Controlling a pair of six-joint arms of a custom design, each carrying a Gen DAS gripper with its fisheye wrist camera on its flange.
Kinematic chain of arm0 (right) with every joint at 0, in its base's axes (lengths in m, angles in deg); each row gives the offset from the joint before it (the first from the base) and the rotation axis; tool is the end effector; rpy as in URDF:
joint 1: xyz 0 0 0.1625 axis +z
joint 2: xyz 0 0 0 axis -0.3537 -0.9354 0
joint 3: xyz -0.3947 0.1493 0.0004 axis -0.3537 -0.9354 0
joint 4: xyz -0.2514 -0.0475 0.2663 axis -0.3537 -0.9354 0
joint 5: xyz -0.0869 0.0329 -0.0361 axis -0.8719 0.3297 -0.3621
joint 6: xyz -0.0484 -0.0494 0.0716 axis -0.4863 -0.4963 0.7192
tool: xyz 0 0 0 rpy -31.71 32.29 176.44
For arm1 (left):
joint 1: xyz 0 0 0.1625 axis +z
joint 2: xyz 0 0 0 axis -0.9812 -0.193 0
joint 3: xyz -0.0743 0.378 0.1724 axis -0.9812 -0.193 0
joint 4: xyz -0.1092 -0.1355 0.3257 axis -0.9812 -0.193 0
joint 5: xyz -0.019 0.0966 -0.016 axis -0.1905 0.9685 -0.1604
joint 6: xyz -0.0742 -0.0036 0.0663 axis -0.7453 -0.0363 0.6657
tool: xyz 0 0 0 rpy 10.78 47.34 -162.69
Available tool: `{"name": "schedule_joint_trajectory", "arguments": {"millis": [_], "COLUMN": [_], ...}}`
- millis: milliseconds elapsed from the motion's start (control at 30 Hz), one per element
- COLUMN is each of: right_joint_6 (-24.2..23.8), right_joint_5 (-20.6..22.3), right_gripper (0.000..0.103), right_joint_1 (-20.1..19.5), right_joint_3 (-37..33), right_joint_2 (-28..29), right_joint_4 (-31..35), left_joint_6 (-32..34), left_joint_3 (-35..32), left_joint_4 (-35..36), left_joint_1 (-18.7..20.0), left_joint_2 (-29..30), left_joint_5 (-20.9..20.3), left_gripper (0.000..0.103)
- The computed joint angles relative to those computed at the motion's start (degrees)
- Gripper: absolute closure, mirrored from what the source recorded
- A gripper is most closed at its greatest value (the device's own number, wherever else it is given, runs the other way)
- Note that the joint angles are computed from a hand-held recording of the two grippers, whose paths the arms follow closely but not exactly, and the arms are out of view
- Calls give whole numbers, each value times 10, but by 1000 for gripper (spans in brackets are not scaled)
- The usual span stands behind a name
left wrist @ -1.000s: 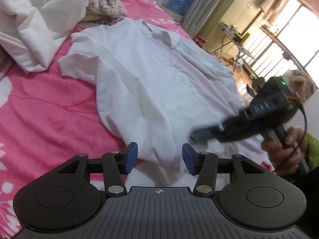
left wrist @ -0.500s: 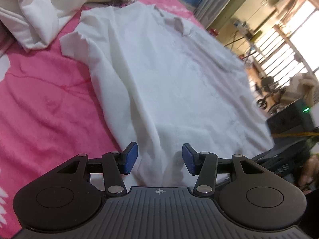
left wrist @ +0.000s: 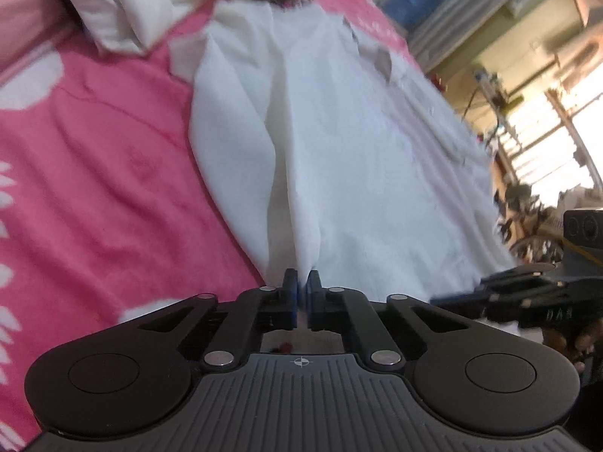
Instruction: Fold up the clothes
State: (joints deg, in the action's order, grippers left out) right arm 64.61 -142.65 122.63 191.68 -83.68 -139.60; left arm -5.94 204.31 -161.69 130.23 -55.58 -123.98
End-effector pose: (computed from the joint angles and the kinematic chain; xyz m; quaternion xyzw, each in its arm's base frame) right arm 0.1985 -0.3136 0.2121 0.1580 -0.9831 0.0911 0.0145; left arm -0.1631 -0.4408 0.2656 0.2563 0.9633 -0.0591 0.0543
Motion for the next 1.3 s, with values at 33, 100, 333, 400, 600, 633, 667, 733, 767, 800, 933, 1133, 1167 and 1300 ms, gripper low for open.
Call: {"name": "schedule_joint_trajectory", "arguments": {"millis": [33,100,333,400,600,633,667,733,767,800,933,1133,1167,1300], "right_joint_6": [-3,-8,20,29,74,88,102,119,123,124,119,89,87,79], "right_joint_5": [1,1,45,94,76,60,44,29,30,32,38,25,23,13], "right_gripper": [98,98,97,97,97,97,97,97,97,97,89,74,73,73], "right_joint_1": [0,-3,-17,-23,-73,-89,-103,-127,-135,-140,-121,-54,-48,-30], "right_joint_3": [-2,-6,-38,-44,-11,-2,5,21,26,29,25,-2,-6,-10], "right_joint_2": [-4,-3,119,146,101,82,62,28,13,3,14,50,55,48], "right_joint_4": [-15,-52,-101,-91,-114,-112,-109,-111,-110,-109,-114,-93,-87,-65], "left_joint_6": [-4,-14,-25,-10,9,9,10,19,23,28,44,41,38,39], "left_joint_3": [-3,-16,-80,-96,-77,-68,-60,-52,-49,-52,-55,-60,-61,-74], "left_joint_4": [-3,-5,-19,-16,25,35,45,81,99,122,145,144,145,140], "left_joint_1": [1,1,-7,-15,-26,-26,-26,-32,-35,-36,-42,-45,-46,-44], "left_joint_2": [-4,-12,-4,7,45,51,58,64,68,70,59,40,37,25], "left_joint_5": [-3,-13,-88,-104,-137,-140,-142,-135,-132,-134,-135,-124,-121,-86], "left_gripper": [102,102,102,102,89,75,65,61,58,56,39,18,17,17]}}
